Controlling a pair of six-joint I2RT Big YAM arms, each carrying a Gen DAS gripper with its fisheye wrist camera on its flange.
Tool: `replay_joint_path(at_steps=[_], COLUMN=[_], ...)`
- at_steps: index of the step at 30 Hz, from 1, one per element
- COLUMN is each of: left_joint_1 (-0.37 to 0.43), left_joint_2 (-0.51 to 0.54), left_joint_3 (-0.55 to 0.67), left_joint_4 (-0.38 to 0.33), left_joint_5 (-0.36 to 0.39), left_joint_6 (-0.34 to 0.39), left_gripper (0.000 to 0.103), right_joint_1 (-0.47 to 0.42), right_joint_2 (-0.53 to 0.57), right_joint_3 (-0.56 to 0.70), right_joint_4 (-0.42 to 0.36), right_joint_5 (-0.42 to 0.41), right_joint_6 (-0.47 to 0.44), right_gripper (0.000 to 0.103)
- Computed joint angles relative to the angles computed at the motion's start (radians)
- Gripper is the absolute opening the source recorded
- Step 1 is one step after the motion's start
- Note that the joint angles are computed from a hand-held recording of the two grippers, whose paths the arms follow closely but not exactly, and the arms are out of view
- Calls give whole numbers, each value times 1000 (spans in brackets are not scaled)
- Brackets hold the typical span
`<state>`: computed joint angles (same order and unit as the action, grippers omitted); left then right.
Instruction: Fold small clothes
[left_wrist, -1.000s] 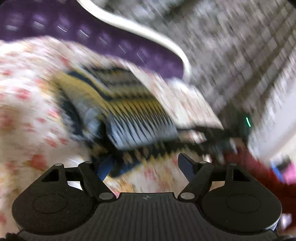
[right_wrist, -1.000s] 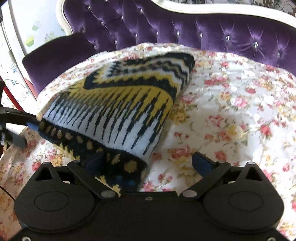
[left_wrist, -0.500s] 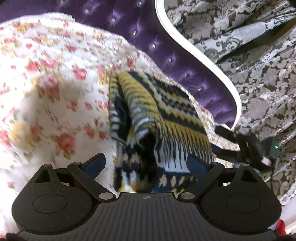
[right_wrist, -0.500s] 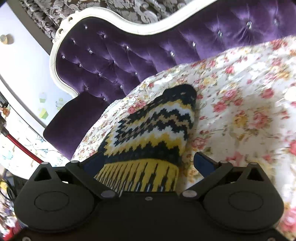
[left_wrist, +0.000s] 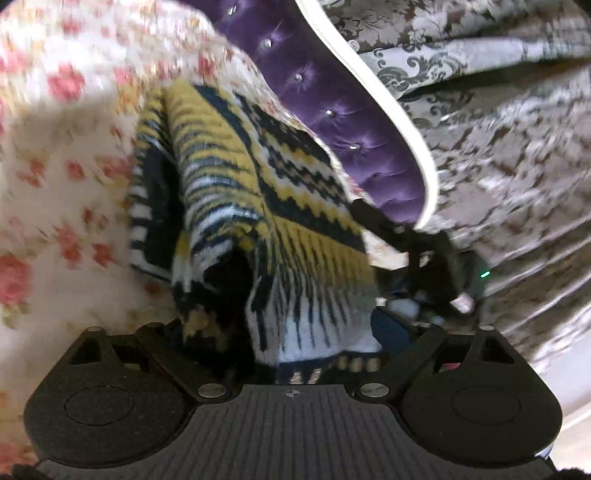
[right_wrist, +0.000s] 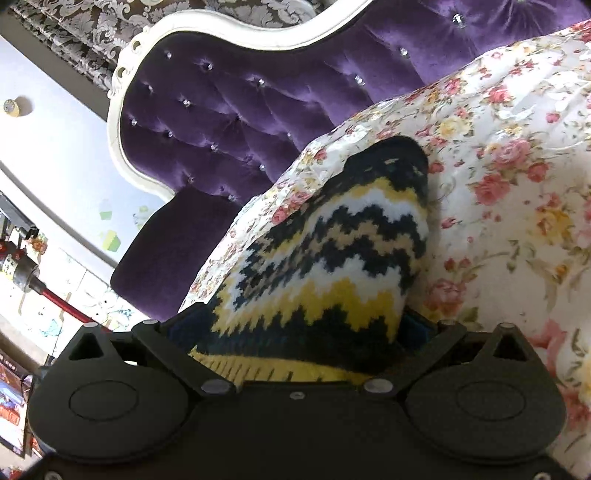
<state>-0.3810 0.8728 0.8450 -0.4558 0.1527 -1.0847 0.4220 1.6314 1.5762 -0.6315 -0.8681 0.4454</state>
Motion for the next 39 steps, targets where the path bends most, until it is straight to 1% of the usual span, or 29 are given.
replay_joint_path(at_steps=[1,2,3,5,7,8,10,12,13,16,19,22,24,27,28,30,32,33,35,36,38,39], left_joint_1=[9,12,10,-5,-29,-46,-88,-145,-176,-298,-426,-548,-612,-700,-729,-772,-819,-842,-903,-928,-979,-1002], left_joint_2=[2,7,8,4,-7,-15,-23,-45,-55,-75,-75,-76,-74,-83,-88,-83,-68,-61,-32,-19,24,50], left_joint_3=[-13,-19,-19,-13,-13,-12,2,3,2,2,11,19,26,21,20,38,69,84,126,145,202,235], left_joint_4=[31,46,48,35,36,28,-9,-41,-48,-71,-93,-111,-122,-141,-155,-205,-275,-312,-414,-460,-586,-661], left_joint_5=[32,50,58,60,64,60,47,21,8,-66,-137,-225,-287,-377,-410,-471,-553,-597,-697,-739,-831,-879], left_joint_6=[-26,-42,-41,-25,-33,-38,-36,-38,-50,-116,-172,-221,-248,-296,-305,-311,-321,-325,-364,-383,-439,-472], left_gripper=[68,64,59,59,59,59,59,59,59,60,60,61,61,61,61,61,62,63,64,66,71,73], right_joint_1=[3,5,4,-2,-8,-12,-21,-35,-40,-54,-71,-82,-88,-77,-75,-63,-49,-46,-42,-41,-38,-38], right_joint_2=[3,-1,-7,-32,-68,-85,-129,-191,-214,-304,-403,-471,-521,-572,-591,-625,-659,-676,-710,-728,-762,-783], right_joint_3=[13,20,17,-1,-21,-31,-57,-101,-116,-169,-249,-297,-330,-355,-365,-388,-408,-420,-444,-452,-463,-470], right_joint_4=[-38,-75,-84,-100,-133,-151,-199,-240,-259,-332,-381,-431,-459,-481,-488,-484,-473,-467,-453,-453,-456,-460], right_joint_5=[16,48,52,50,57,60,68,66,67,75,68,57,59,74,81,108,154,165,182,193,229,249], right_joint_6=[-18,-39,-42,-24,-27,-37,-52,-62,-69,-101,-131,-160,-180,-194,-203,-208,-211,-210,-194,-195,-212,-223], right_gripper=[67,56,56,54,54,54,54,54,54,54,55,55,56,58,59,64,73,75,78,80,92,94])
